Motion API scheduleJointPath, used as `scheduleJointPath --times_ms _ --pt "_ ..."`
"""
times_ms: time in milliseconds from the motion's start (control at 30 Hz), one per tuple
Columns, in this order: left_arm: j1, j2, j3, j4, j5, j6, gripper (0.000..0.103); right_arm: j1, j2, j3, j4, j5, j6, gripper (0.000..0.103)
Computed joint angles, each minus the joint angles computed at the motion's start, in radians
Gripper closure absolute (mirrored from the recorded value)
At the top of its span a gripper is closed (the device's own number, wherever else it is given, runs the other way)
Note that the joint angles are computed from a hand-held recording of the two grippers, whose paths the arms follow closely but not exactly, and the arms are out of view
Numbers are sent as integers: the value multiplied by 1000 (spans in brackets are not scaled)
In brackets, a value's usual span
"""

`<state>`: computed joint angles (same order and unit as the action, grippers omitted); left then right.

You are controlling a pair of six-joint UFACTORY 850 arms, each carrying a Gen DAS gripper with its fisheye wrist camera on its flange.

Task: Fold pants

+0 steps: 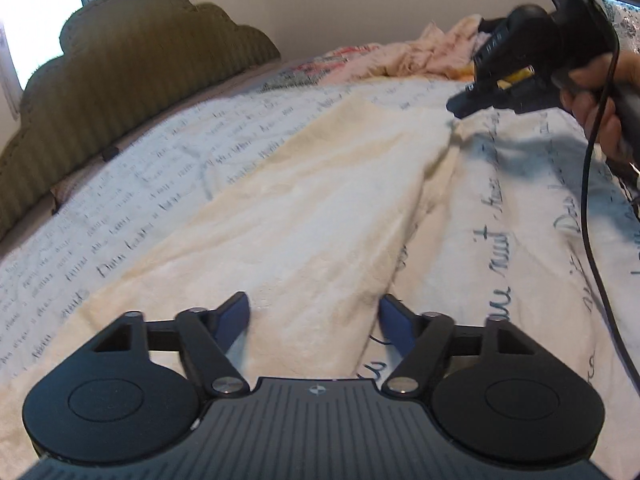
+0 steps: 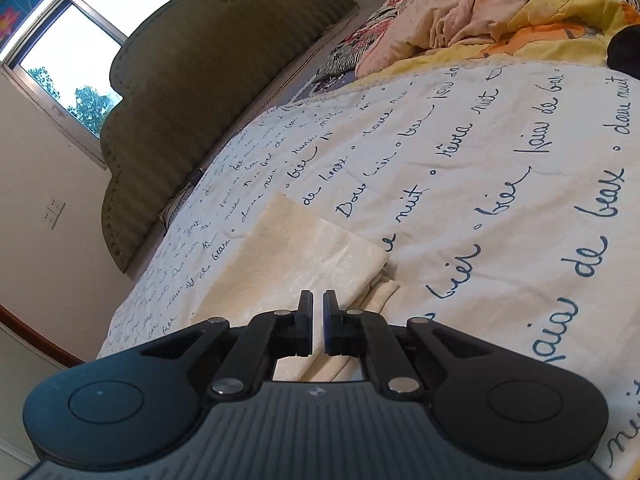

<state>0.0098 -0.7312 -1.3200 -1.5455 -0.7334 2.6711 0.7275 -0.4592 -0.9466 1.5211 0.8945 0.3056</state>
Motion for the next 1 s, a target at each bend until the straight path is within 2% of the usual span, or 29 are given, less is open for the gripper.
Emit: scheduleJointPath --times_ms 33,100,167,233,367,500,533,567,600,633,667,733,800,833,900,1000 --pt "6 -10 -8 14 -22 -5 41 -7 5 3 8 -19 8 96" --pt "14 -19 -18 47 -42 -14 58 -13 11 7 58 -59 5 85" --pt "22 -34 -58 151 -75 -139 75 -9 6 5 94 -68 12 49" --pt "27 -48 -94 212 -97 -219 81 3 -2 23 20 -42 116 35" --pt "33 -63 -129 271 -122 -286 85 -15 -28 -5 17 -39 90 33" --pt "36 -68 -144 299 -145 -304 84 -52 -58 -9 -80 -22 201 33" --pt "38 -76 -161 320 -159 -340 74 -54 -68 -14 -89 -10 217 33" --pt "42 -82 -177 343 -179 -388 67 -56 -76 -23 -86 -1 212 38" --pt "46 -86 -188 347 -191 -419 61 -55 -81 -31 -71 3 197 47" --pt "51 -84 -191 332 -195 -429 45 -56 -86 -42 -38 -2 164 78" --pt "57 -78 -185 296 -192 -421 28 -56 -89 -40 -39 -2 174 82" --pt "71 -62 -163 190 -185 -374 13 -44 -93 -27 -64 33 234 85" --pt "84 -64 -175 143 -200 -394 10 -27 -98 -47 -26 74 139 86" --pt "86 -79 -208 153 -215 -459 10 -15 -101 -60 -10 106 84 86" --pt "94 -117 -284 203 -256 -636 10 6 -102 -91 -11 166 -38 86" --pt "108 -201 -427 285 -355 -950 10 33 -122 -178 17 229 -350 86"
